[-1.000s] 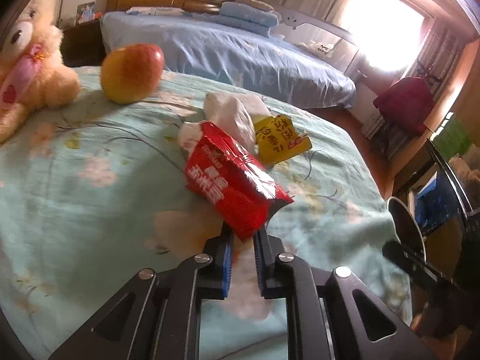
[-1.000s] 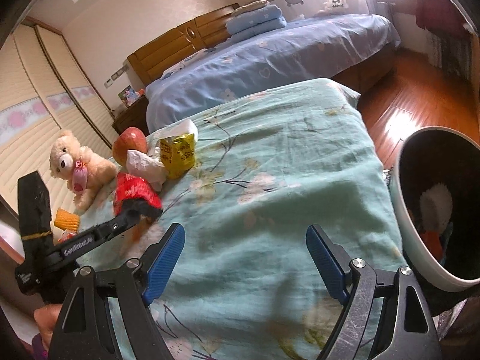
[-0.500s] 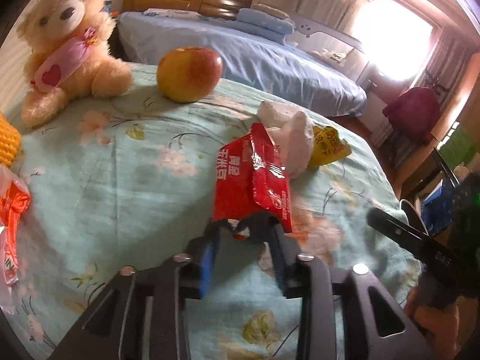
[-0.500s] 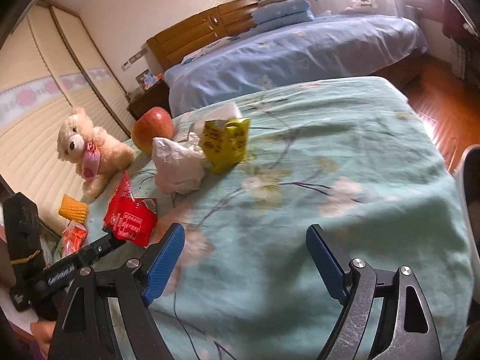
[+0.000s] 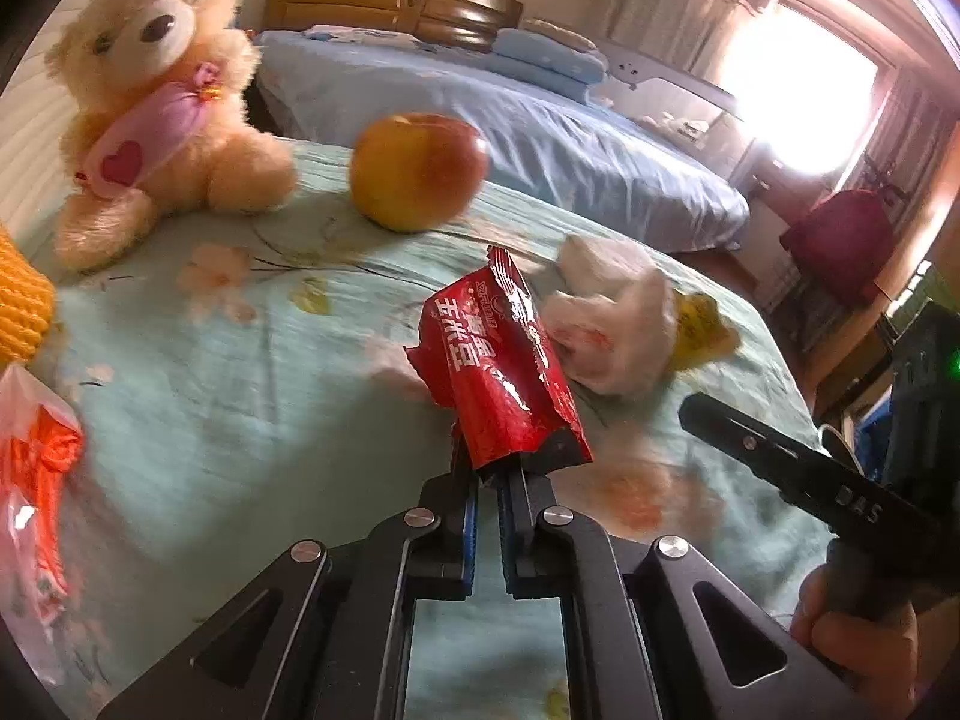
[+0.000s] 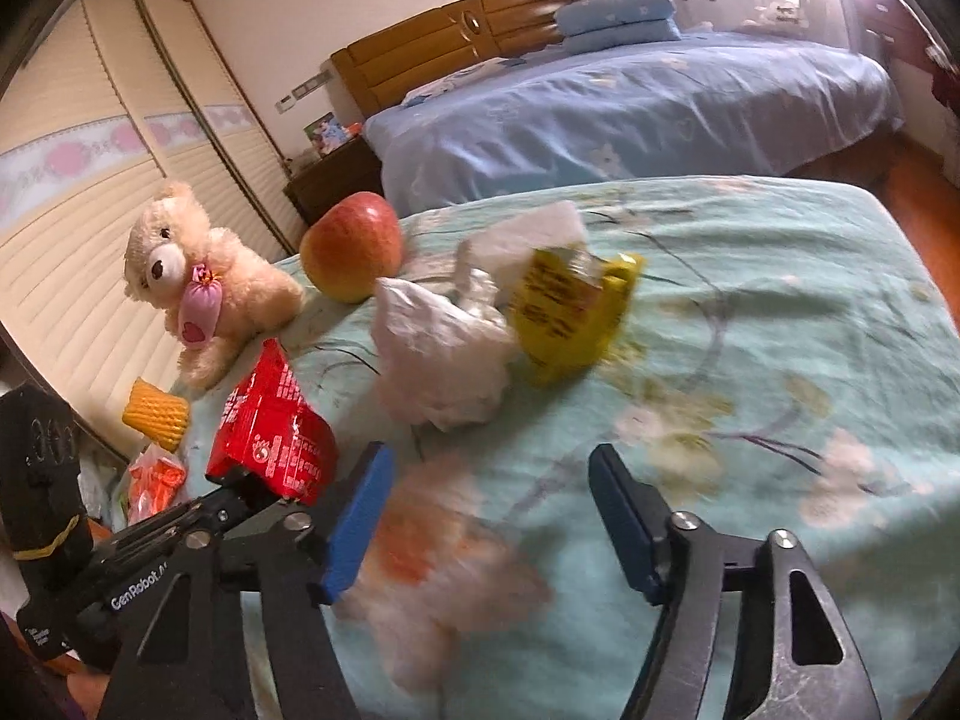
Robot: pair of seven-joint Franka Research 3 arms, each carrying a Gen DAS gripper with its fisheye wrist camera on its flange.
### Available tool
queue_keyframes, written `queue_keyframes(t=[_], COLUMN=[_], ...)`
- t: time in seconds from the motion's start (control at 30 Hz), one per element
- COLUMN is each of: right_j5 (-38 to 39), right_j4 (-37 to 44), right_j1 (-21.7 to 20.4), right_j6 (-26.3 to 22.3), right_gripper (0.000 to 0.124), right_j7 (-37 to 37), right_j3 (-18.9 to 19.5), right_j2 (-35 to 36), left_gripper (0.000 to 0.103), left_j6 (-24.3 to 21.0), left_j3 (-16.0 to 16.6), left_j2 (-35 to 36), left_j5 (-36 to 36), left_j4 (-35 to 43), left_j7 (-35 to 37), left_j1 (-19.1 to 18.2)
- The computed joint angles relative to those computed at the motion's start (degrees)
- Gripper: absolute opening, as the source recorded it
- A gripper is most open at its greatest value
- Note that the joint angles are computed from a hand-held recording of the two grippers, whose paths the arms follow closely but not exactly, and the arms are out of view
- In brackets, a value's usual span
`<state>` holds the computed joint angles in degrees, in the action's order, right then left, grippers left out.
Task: Collect trash
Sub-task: 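Grasp the white crumpled tissue with the right tool while the left tool grasps the red wrapper, then carry the white tissue and red wrapper over the bin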
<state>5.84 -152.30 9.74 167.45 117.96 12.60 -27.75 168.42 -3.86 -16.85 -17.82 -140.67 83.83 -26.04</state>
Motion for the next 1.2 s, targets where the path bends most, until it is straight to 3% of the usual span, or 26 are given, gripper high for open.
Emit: queue_keyframes(t=[0.27,0.3,0.33,0.47,0.63,0.87,1.2], right_j5=[-1.6,-1.4,-1.7,-3.5,-5.1,-2.8,-2.2], right_j4=[5.0,5.3,5.6,5.4,2.9,-1.9,-8.1], right_j1=[-0.9,-0.6,-0.8,-2.0,-4.3,-4.3,-7.6], right_j6=[3.4,3.7,3.9,4.0,3.5,1.4,-4.6], right_gripper=[0.061,0.060,0.050,0.041,0.038,0.038,0.038], right_j7=[1.1,1.0,1.1,2.0,3.7,2.5,2.8], right_j3=[0.8,0.3,0.2,0.6,1.1,-1.1,0.1], right_j2=[7.9,8.4,9.0,8.8,5.0,-2.3,-14.6], left_gripper=[0.005,0.005,0.005,0.005,0.005,0.005,0.005], left_j6=[-0.6,-0.6,-0.6,-0.7,-0.8,-1.3,-2.7], left_j3=[0.7,0.7,0.7,0.7,0.4,-0.9,-4.2], left_j2=[0.9,1.0,1.1,1.4,1.6,2.3,4.4], left_j5=[-2.2,-2.5,-3.0,-4.8,-7.3,-10.5,-12.4], left_j4=[0.7,0.8,0.8,1.2,1.7,3.1,6.2], left_j7=[1.9,2.2,2.6,4.3,6.8,9.8,12.1], left_j1=[-0.3,-0.3,-0.5,-1.1,-2.3,-4.2,-5.6])
